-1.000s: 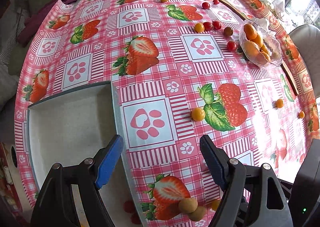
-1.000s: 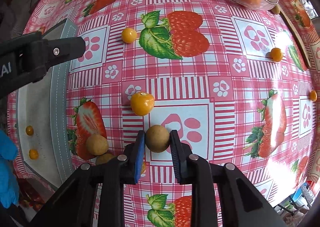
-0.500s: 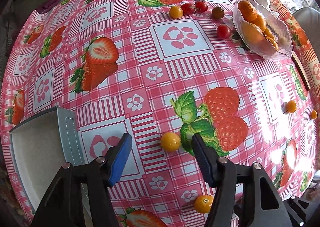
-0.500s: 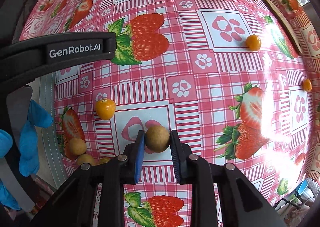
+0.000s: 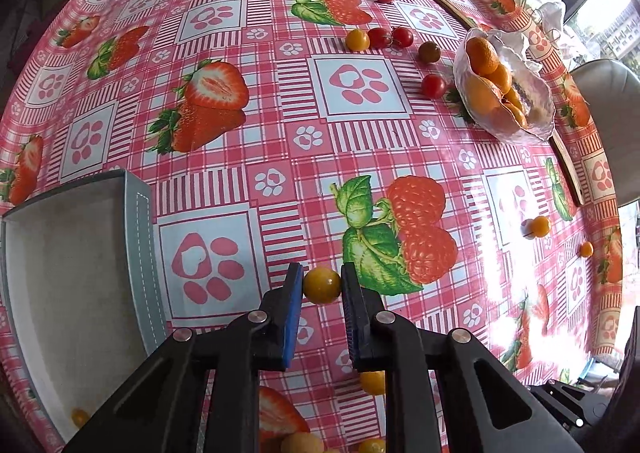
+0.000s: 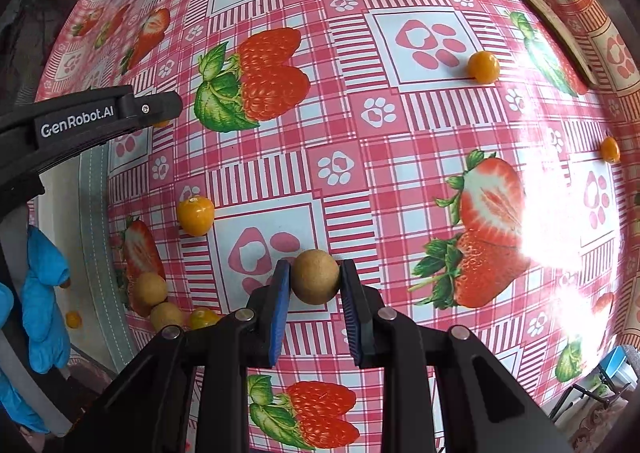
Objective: Organize fruits
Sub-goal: 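Carry both fruits over the white tray and open both grippers to release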
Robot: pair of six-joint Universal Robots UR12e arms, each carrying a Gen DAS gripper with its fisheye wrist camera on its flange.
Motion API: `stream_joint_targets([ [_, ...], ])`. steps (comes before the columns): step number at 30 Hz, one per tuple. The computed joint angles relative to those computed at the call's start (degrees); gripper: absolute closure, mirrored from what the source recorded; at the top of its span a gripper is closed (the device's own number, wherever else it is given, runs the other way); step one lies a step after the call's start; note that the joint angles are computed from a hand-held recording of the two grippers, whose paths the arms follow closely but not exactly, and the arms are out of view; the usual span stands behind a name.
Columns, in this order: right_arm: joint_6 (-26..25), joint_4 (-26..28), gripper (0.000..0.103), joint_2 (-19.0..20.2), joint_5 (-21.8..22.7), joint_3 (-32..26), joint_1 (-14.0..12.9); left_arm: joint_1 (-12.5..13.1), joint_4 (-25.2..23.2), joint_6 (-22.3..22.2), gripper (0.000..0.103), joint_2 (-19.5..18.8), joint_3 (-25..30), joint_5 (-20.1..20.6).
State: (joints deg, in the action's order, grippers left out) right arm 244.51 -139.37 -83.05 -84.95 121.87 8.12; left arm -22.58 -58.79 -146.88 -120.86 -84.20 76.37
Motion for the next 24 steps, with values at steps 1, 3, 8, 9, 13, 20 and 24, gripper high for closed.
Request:
stream_joint_targets([
  [1, 0.01, 0.11, 0.076, -0.17, -0.03, 0.12, -0.02, 0.3, 0.12, 0.09, 0.082, 0.38, -0.32, -0.24],
  [3, -0.13, 0.44, 0.076, -0.5, -0.23, 0.21, 0.06, 1.01, 0.42, 0.26, 0.082, 1.25, -1.18, -0.83],
  [8, -0.63, 2.13, 0.076, -1.36, -1.45, -0.39, 0.61, 2.97, 1.73, 0.66, 0.082, 3.55, -3.72, -1.99],
  [9, -0.49, 2.74, 0.076, -1.23, -1.71, -1.05, 0.9, 3.0, 2.24, 0.33, 0.082, 3.68, -4.04, -1.98],
  [13, -0.62, 3.58, 0.076, -1.17, -2.6, -1.93, 1.72, 3.75, 3.23, -0.45, 0.082, 4.61, -5.17, -2.04],
  [20, -1.09, 4.8, 0.076, 0.08, -3.88, -4.93, 3.48, 6.19, 5.2, -1.01, 0.082, 6.41, -7.54, -2.13],
  [24, -2.36, 5.38, 0.076, 1.05, -4.45, -6.99, 4.19, 7.88, 6.11, -1.57, 0.082, 7.23, -8.72, -1.67],
])
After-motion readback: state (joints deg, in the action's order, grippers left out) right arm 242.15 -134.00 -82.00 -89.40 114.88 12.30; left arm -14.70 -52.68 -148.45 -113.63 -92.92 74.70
